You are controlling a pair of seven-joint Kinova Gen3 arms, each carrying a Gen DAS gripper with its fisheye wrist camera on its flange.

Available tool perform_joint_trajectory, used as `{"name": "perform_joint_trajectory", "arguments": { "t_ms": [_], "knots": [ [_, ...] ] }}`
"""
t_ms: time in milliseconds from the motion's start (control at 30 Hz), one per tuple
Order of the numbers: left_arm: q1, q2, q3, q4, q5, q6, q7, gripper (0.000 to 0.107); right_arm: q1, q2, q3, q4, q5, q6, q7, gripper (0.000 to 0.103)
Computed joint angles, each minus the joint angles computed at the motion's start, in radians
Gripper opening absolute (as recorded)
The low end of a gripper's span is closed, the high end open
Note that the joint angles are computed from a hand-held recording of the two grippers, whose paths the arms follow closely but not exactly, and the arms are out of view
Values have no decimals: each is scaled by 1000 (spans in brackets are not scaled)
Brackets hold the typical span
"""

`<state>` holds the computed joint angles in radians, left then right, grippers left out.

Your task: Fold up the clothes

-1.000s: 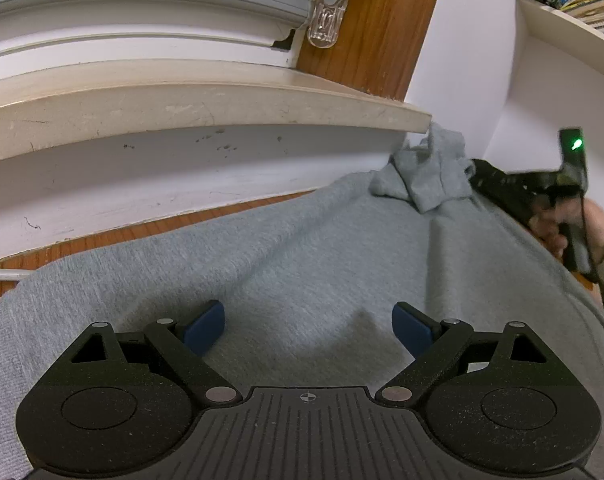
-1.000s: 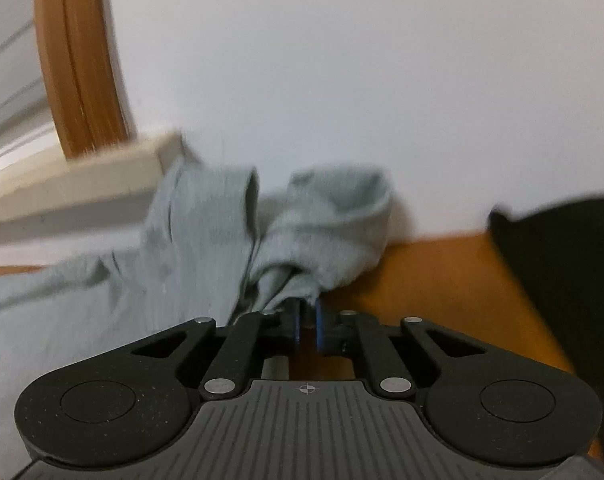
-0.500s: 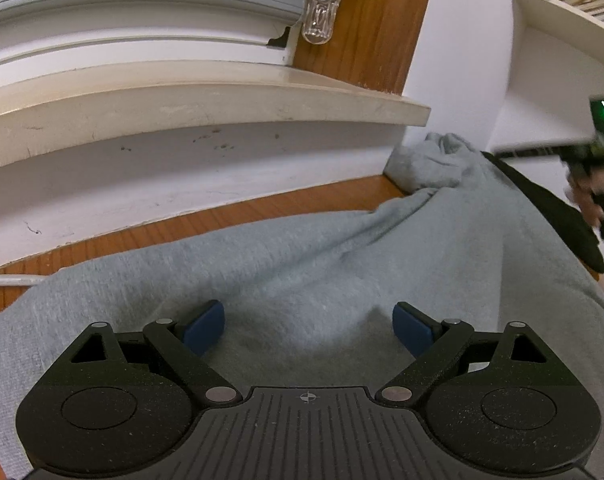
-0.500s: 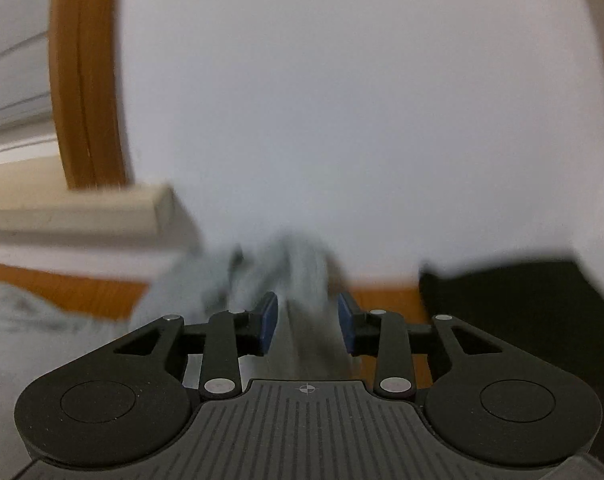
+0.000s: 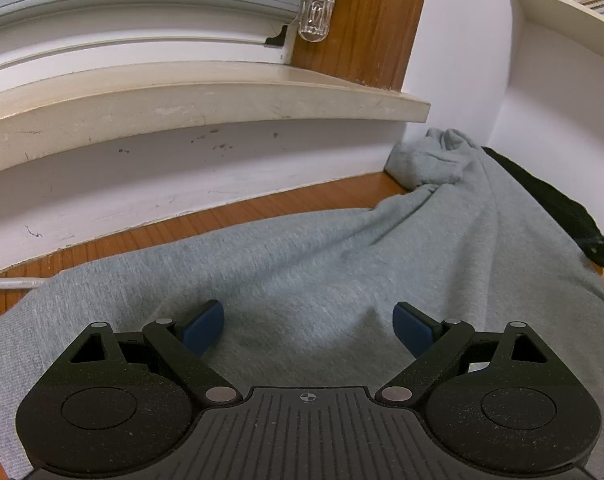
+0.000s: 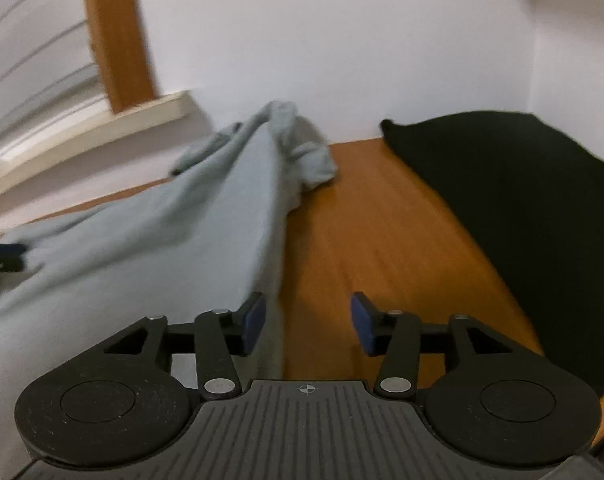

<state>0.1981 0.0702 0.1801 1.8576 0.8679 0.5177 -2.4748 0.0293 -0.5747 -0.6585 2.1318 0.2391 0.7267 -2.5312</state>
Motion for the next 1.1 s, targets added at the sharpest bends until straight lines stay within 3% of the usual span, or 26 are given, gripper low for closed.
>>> {"name": "perform_joint_trajectory", "arguments": {
  "t_ms": [133, 267, 367, 400, 467, 567, 667, 767, 867, 933, 1000, 1067, 1100],
  "knots": [
    [5, 1, 2, -2, -12, -6, 10, 93, 32, -8, -77, 5, -12, -33, -34, 48],
    [-3, 4, 2, 0, 15, 0, -10, 93, 127, 19, -212, -19, 12, -21, -52, 47],
    [-3, 6, 3, 1, 21, -1, -14, 93, 141, 22, -229, -18, 16, -23, -53, 45],
    [-3, 6, 3, 2, 21, -2, -15, 93, 134, 17, -213, -11, 3, -35, -40, 26],
    [-4, 6, 3, 2, 24, -3, -19, 93, 158, -9, -196, -15, -49, -37, 28, 10],
    [-6, 5, 2, 5, 31, -5, -24, 93, 258, -80, -213, -73, -61, 47, 107, 8],
    [-6, 3, 2, 9, 36, -10, -27, 93, 397, -179, -262, -153, 46, 169, 77, 0],
    [1, 0, 2, 9, 13, -17, -13, 93, 481, -215, -308, -196, 120, 250, 64, 1],
    [10, -5, 8, 8, -34, -24, 17, 93, 436, -160, -286, -168, 63, 220, 80, 5],
    [18, -16, 25, 12, -111, -49, 86, 93, 387, -127, -254, -122, 22, 149, 71, 7],
    [78, -29, -8, 21, -192, -80, 162, 93, 312, -71, -223, -76, 33, 68, 5, 22],
    [82, -49, 12, 34, -271, -97, 244, 93, 277, -14, -235, -47, 81, -12, -59, 34],
    [91, -60, 13, 43, -304, -103, 278, 93, 280, 13, -252, -40, 97, -52, -66, 35]
  ]
}}
